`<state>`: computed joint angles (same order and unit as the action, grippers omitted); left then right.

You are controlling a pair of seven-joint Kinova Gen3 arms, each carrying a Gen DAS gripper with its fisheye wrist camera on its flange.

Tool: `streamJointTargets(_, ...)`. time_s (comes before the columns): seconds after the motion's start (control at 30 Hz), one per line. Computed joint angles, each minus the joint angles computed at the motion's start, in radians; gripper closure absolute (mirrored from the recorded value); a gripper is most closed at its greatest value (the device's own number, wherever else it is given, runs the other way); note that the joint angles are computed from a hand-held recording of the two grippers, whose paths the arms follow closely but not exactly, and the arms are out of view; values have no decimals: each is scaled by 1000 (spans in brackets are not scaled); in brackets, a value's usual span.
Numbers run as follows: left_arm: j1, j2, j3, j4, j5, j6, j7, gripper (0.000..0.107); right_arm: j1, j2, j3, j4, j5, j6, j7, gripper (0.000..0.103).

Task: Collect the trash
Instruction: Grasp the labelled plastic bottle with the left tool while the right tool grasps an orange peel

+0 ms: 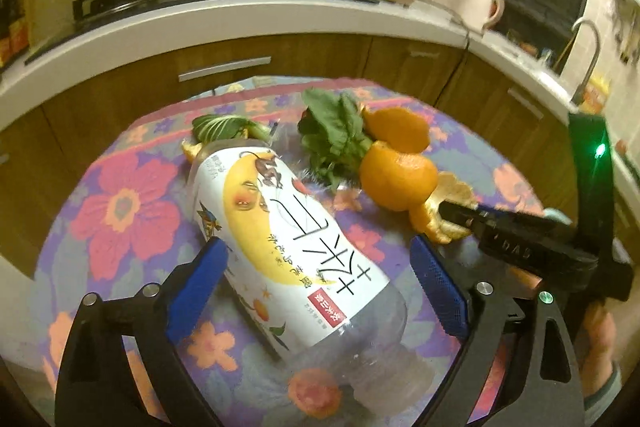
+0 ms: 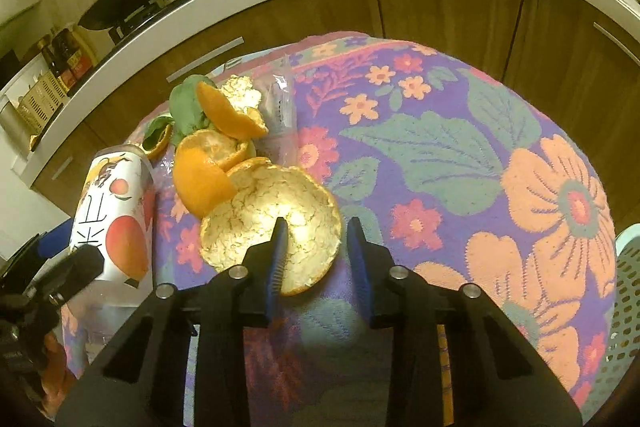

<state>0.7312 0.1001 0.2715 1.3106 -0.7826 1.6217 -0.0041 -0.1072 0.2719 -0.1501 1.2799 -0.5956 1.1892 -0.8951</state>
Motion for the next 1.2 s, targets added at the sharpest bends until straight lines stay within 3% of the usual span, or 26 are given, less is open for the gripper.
streamJointTargets(0.13, 37, 78, -34, -104, 36, 140, -18, 19, -12, -5, 3, 5, 20, -19, -17, 88)
streamJointTargets(0.2, 37, 88, -36, -117, 44, 166, -3, 21, -6, -3, 3, 5, 13, -17, -20, 94)
streamJointTargets(0.4, 66, 85, -52, -125, 45, 184, 12, 33, 47, -4, 4, 16, -58, 18, 19, 100)
streamJointTargets(0.57, 99, 73, -45, -97, 15, 183, 58, 39, 78, -62, 17, 92, -103, -22, 99, 101)
streamJointTargets(0.9, 193, 73, 2, -82, -126, 182, 97, 44, 177, -145, 101, 218, -296, -44, 263, 101)
streamJointTargets(1.2, 243, 107, -11, -129, -197, 109, 36, 46, 287, -123, 158, 203, -412, 44, 289, 101)
